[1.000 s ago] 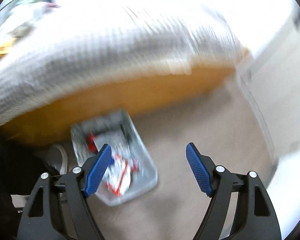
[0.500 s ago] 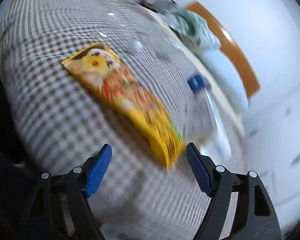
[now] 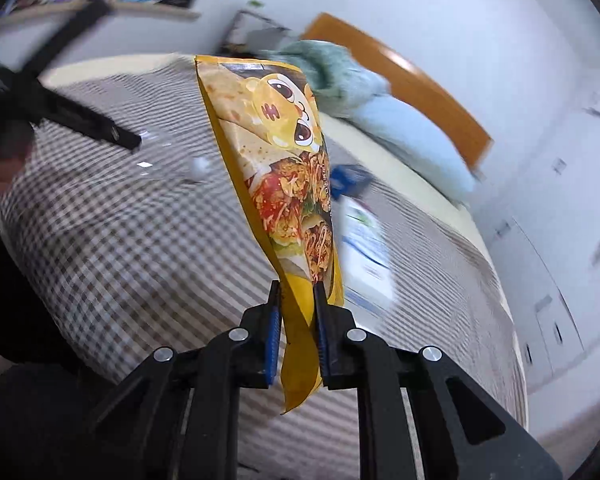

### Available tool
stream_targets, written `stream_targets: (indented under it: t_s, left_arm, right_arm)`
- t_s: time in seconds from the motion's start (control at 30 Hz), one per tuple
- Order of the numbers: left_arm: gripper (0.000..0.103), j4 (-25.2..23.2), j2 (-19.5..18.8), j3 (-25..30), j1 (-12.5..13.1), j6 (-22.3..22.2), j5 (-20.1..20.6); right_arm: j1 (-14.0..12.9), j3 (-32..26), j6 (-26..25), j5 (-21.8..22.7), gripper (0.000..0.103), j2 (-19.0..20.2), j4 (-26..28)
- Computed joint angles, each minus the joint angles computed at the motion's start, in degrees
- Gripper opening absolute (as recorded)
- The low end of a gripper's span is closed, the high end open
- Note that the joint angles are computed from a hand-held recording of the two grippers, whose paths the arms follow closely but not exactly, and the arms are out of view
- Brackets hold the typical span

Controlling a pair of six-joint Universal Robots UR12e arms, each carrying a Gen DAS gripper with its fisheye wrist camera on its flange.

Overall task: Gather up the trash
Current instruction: 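Grasp the clear plastic bottle with the left tool while the right tool grasps the yellow snack bag, then carry the bottle and snack bag to the wastebasket and open both tools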

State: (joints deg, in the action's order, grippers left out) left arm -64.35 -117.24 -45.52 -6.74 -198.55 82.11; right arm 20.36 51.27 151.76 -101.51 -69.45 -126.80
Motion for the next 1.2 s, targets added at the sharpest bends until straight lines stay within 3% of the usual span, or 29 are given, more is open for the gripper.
stream_targets:
  t_s: [0.03, 0.07, 0.1, 0.13, 0.2, 0.27, 0.43, 0.57, 0.67, 0.8, 0.93, 1.13, 1.2]
  left_arm:
    - [0.042, -2.8, -1.8, 2.9, -0.1, -0.6, 0.3]
    - [0.034, -5.0, -3.2, 5.2, 0.1, -2.0, -0.8]
    - [0.011, -4.8, -3.8, 5.8, 0.5, -4.0, -3.9]
    - [0.0, -3.5, -3.8, 5.4, 0.8, -5.5, -5.6]
    - [0.0, -3.4, -3.9, 6.5, 0.1, -5.8, -3.7]
    - [0.0, -5.7, -3.4, 8.2, -0.8, -3.1, -2.9]
    - [0.0, -8.8, -0.7, 8.4, -3.1, 0.9, -3.4]
    - [0.0, -10.2, 1.4, 6.4, -6.0, 6.0, -6.8]
    - [0.0, -13.2, 1.3, 6.7, -9.0, 11.2, -8.3]
    - [0.0, -16.2, 0.4, 7.4, -13.5, 15.8, -4.5]
    - [0.0, -19.1, -0.4, 7.8, -15.9, 18.3, -3.5]
    - [0.0, -23.1, -1.7, 8.8, -17.8, 18.4, -0.6]
    - [0.0, -25.0, -2.5, 9.7, -18.0, 17.9, -0.1]
  right_arm:
    - [-0.2, 1.5, 1.4, -1.3, 0.015, -1.5, -0.4]
    - [-0.6, 2.7, 3.1, -1.9, 0.015, -2.8, 0.3]
    - [-1.2, 3.3, 5.2, -2.4, 0.015, -3.8, 1.7]
    - [-1.5, 4.0, 6.5, -2.8, 0.015, -4.7, 2.3]
    - [-2.3, 6.0, 8.9, -4.3, 0.015, -6.6, 4.2]
    - [-3.5, 9.1, 11.4, -6.5, 0.015, -9.1, 5.6]
    - [-6.2, 16.4, 18.6, -9.4, 0.015, -14.2, 8.2]
    - [-8.2, 22.3, 24.4, -7.9, 0.015, -18.2, 9.9]
    - [-10.7, 27.1, 28.7, -3.6, 0.015, -21.4, 11.9]
    - [-13.2, 33.1, 33.2, 2.2, 0.015, -24.1, 12.4]
    - [-16.0, 38.9, 37.9, 9.6, 0.015, -25.6, 12.7]
    - [-16.6, 42.2, 37.1, 14.9, 0.015, -22.2, 16.0]
    - [-16.5, 41.4, 37.3, 15.9, 0.015, -19.5, 20.5]
